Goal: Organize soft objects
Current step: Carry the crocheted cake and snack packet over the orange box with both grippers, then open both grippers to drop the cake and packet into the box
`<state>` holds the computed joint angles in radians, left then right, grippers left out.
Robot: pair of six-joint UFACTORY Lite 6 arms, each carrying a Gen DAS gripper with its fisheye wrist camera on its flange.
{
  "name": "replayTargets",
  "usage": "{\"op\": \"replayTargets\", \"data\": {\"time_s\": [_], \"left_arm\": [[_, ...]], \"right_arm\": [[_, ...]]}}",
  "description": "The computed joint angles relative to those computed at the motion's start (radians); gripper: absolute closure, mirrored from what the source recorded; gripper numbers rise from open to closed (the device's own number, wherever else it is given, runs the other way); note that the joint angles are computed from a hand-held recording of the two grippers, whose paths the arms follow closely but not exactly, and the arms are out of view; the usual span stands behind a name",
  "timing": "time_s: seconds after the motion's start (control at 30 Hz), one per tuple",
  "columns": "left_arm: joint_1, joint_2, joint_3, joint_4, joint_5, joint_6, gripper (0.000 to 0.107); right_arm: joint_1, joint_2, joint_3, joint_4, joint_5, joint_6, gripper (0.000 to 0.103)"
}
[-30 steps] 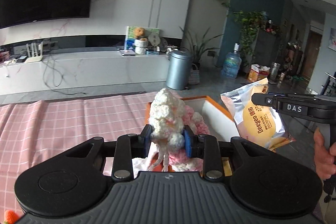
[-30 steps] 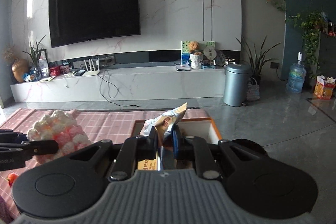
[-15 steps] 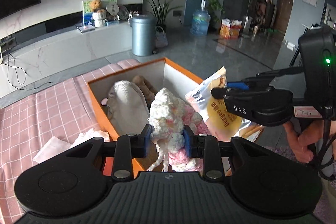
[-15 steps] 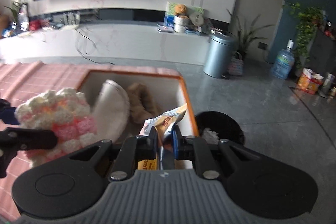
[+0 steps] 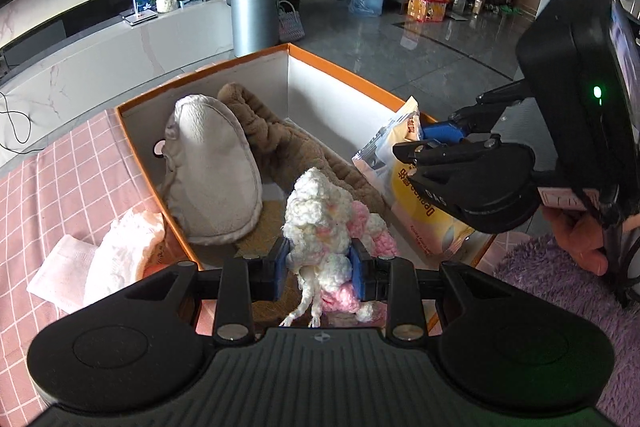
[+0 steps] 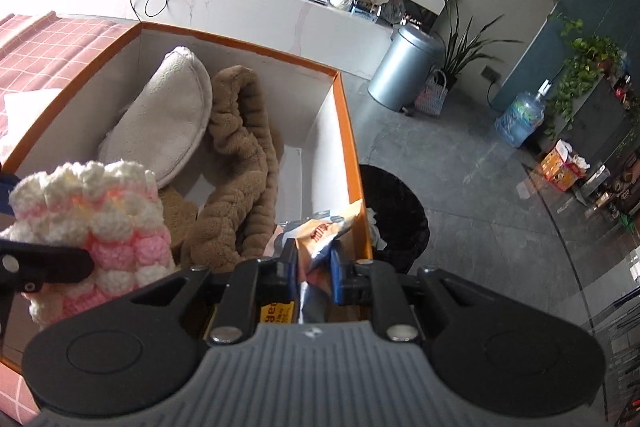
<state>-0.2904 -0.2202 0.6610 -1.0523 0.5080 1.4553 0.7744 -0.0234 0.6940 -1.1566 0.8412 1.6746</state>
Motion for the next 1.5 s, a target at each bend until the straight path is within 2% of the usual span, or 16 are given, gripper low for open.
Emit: {"op": "replayTargets", "data": {"time_s": [0.07,0.13,0.37,0.53,0.6,0.73,0.9,0.97,1.1,1.17,1.3,1.4,1.5], "left_arm": [[-0.012,0.004,-0.002,-0.003,-0.006,-0.008,0.072],[-0.012,0.011,-0.001,-0.006,0.002,-0.011,0.072],[-0.043,0.031,-0.005,-0.009,-0.007,-0.029,0.072],[-0.051,0.075,0.021,-0.038,0.017,-0.042,0.071],[-0.096,0.066,0.01,-0.014,-0.038,-0.072,0.068],[-0.125,0.035,-0.022,-0.014,-0.079,-0.073,0.06],[-0.14,-0.07,-0.098,-0.096,-0.149,0.045,0.039],[-0.096,-0.104,-0.11,-0.154,-0.103,0.102,0.039],[-0.022,-0.162,-0.121,-0.169,-0.046,0.113,0.038],[0.028,-0.2,-0.126,-0.176,-0.007,0.113,0.038],[0.165,-0.271,-0.135,-0.189,0.119,0.121,0.038],[0.272,-0.304,-0.133,-0.184,0.203,0.135,0.038],[0.396,-0.299,-0.118,-0.171,0.309,0.167,0.038]], "right_arm": [[0.007,-0.011,-0.004,0.006,0.014,0.01,0.085],[0.02,-0.04,-0.024,0.0,0.022,0.038,0.079],[0.076,-0.171,-0.111,-0.032,0.041,0.214,0.078],[0.109,-0.166,-0.114,-0.04,0.062,0.261,0.074],[0.116,-0.163,-0.115,-0.043,0.065,0.264,0.073],[0.123,-0.156,-0.114,-0.046,0.07,0.271,0.07],[0.138,-0.152,-0.112,-0.046,0.096,0.277,0.065],[0.147,-0.151,-0.111,-0.044,0.111,0.281,0.064],[0.172,-0.139,-0.099,-0.039,0.156,0.284,0.049],[0.192,-0.137,-0.091,-0.031,0.184,0.283,0.049],[0.269,-0.143,-0.069,-0.009,0.261,0.302,0.046],[0.348,-0.137,-0.04,-0.007,0.316,0.35,0.038],[0.427,-0.094,0.012,-0.031,0.362,0.379,0.037]]}}
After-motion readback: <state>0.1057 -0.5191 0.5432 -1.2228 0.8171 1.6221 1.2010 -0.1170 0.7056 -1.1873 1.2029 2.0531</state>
